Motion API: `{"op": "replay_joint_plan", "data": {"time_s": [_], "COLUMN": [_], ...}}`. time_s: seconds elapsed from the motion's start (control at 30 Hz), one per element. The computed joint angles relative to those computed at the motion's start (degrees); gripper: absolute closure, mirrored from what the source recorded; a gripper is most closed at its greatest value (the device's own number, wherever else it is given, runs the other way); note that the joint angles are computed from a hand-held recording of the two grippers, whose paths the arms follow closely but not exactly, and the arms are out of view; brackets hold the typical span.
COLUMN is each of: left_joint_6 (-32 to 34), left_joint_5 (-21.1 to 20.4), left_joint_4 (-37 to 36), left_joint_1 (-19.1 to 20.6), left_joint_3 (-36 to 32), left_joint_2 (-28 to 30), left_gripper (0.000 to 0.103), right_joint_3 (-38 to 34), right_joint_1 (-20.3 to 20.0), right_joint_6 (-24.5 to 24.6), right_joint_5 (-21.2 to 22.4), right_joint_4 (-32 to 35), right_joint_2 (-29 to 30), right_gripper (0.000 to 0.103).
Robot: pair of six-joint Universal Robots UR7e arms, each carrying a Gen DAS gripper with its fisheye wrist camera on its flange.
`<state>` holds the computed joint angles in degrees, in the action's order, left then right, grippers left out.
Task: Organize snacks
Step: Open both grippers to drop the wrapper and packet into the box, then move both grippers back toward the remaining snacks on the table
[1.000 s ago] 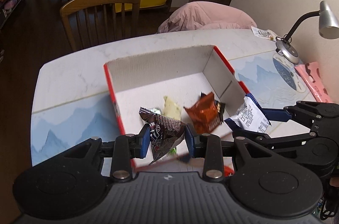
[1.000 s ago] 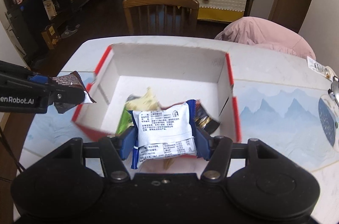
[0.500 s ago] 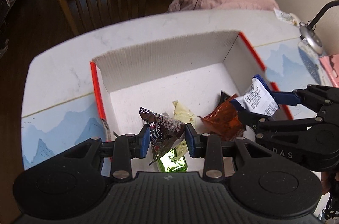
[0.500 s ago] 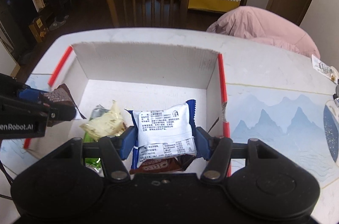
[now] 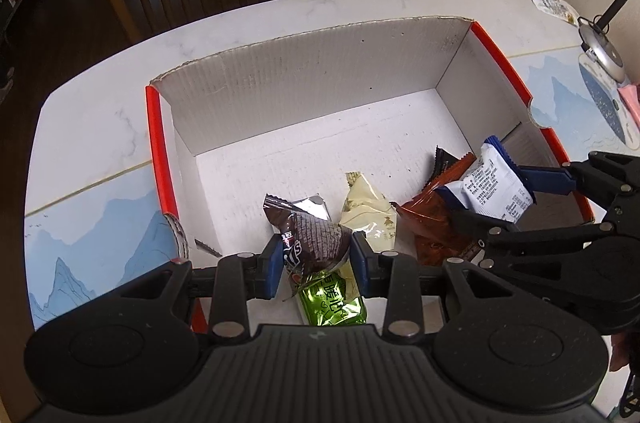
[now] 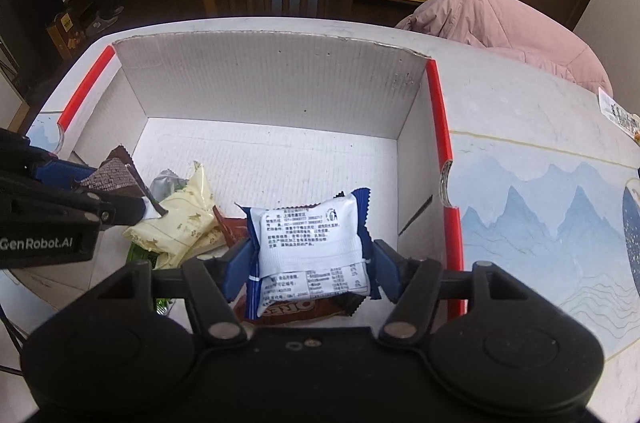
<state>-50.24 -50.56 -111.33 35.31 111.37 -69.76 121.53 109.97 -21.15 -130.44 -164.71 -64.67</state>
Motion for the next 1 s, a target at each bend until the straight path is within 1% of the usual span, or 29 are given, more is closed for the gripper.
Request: {"op": "replay_joint_plan", "data": {"time_s": [0.03, 0.07, 0.1, 0.17, 0.27, 0.37, 0.43, 0.57, 0.73, 0.87, 0.93, 0.97, 1.0], "left_joint_6": [-0.24, -0.43, -0.55, -0.91, -0.64, -0.82, -1.18, -1.82, -2.56, -3.11, -3.41, -3.70, -3.91], "left_joint_5": [0.00, 0.09, 0.10, 0.39, 0.45, 0.91, 1.13, 1.20, 1.13, 0.48, 0.00, -0.17, -0.39], "left_joint_4": [0.12, 0.24, 0.18, -0.50, -1.28, -1.03, -1.00, -0.68, 0.37, 1.05, 1.59, 1.86, 2.15], "left_joint_1": [-0.02, -0.05, -0.18, -0.62, -1.66, -3.13, -4.20, -6.25, -8.95, -11.16, -12.31, -12.89, -13.44], "left_joint_3": [0.02, 0.03, 0.25, 0.97, 1.88, 2.63, 3.30, 4.32, 5.48, 6.53, 7.13, 7.49, 7.79], "left_joint_2": [-0.13, -0.24, -0.57, -1.45, -2.82, -4.14, -5.19, -6.81, -8.47, -9.99, -10.85, -11.27, -11.72], "left_gripper": [0.068, 0.065, 0.059, 0.054, 0.053, 0.053, 0.053, 0.052, 0.052, 0.052, 0.047, 0.043, 0.043], "right_joint_3": [0.21, 0.34, 0.56, 0.95, 1.68, 2.71, 3.46, 5.15, 7.34, 8.78, 9.15, 9.34, 9.41], "right_joint_1": [0.05, 0.11, 0.21, 0.38, 0.95, 1.88, 2.56, 4.17, 6.65, 8.20, 8.78, 9.12, 9.50], "right_joint_6": [-0.14, -0.21, -0.16, 0.22, 1.06, 1.85, 2.59, 4.44, 6.32, 8.76, 10.66, 11.60, 12.79], "right_joint_5": [0.16, 0.27, 0.37, 0.90, 1.49, 1.91, 2.17, 2.15, 1.09, 0.35, 0.39, -0.01, -0.56], "right_joint_4": [-0.21, -0.49, -0.86, -1.10, -0.91, -0.78, -0.60, -0.25, -0.90, -0.16, 2.14, 3.25, 4.94], "right_joint_2": [-0.21, -0.36, -0.61, -1.41, -2.96, -4.81, -6.12, -8.63, -11.00, -12.84, -13.99, -14.36, -14.75], "right_gripper": [0.037, 0.036, 0.033, 0.031, 0.029, 0.024, 0.016, 0.014, 0.008, 0.006, 0.006, 0.005, 0.005]}}
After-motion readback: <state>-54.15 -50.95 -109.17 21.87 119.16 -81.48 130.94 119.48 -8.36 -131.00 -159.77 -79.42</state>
